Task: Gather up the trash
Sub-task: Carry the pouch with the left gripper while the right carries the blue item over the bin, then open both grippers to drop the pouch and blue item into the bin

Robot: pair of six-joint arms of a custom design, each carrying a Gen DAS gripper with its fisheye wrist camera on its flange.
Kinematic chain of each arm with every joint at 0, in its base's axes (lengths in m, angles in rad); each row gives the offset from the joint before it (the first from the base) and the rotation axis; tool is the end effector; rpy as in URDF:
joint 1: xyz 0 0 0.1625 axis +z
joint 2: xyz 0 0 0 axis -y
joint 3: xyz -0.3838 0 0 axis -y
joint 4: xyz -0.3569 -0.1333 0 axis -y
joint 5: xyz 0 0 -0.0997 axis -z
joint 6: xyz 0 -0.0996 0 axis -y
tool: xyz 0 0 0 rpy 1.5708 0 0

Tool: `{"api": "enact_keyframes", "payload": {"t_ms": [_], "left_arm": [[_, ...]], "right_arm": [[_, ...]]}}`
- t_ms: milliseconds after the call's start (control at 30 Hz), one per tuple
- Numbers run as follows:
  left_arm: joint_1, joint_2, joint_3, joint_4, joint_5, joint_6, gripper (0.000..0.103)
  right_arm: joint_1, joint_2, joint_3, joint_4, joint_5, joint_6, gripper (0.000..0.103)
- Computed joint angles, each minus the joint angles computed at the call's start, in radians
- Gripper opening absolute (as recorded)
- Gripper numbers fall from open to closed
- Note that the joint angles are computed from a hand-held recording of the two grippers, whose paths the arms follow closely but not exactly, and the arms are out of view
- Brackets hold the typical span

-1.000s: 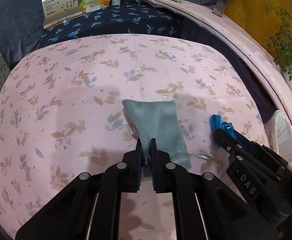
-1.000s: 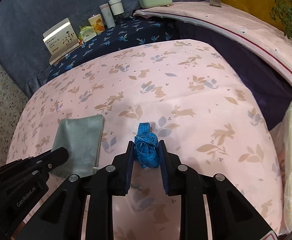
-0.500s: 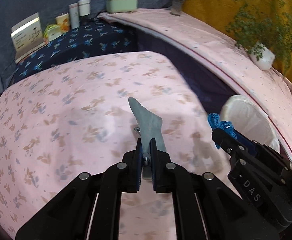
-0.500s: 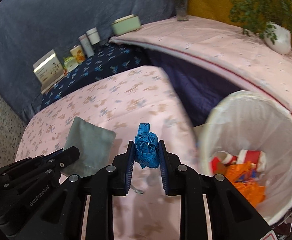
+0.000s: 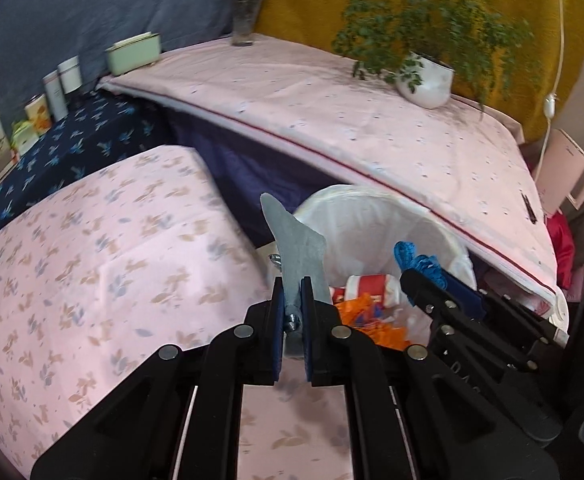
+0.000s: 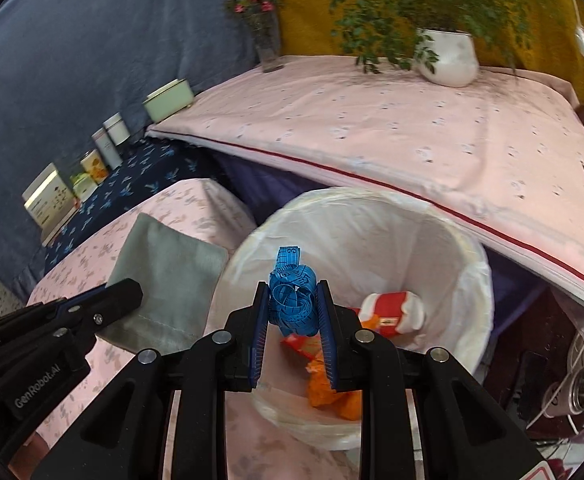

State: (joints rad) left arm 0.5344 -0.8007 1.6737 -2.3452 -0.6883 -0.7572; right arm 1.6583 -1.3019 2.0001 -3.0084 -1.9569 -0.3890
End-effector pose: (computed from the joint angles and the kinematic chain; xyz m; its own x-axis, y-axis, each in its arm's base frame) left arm -0.4002 -0.4812 0.0918 -0.7758 0.0773 -0.6262 0.4451 0.7704 -0.4564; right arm 0.1401 -0.5009 0.3021 -0.8499 -0.1202 0.5130 -0.4182 0.7462 -0.5180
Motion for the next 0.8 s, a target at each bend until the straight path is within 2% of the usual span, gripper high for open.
{"api": "enact_keyframes", "payload": {"t_ms": [300, 800], "left_arm": [[0.003, 0.076, -0.080, 0.000, -0.027, 0.054, 0.007], [0.024, 0.096, -0.096, -0.006, -0.055, 0.062, 0.008]], "right_arm": [[-0.046, -0.035, 0.009, -0.005, 0.002, 0.006, 0.022], [-0.060, -0.022, 0.004, -0.002, -0.002, 0.007, 0.022]]}}
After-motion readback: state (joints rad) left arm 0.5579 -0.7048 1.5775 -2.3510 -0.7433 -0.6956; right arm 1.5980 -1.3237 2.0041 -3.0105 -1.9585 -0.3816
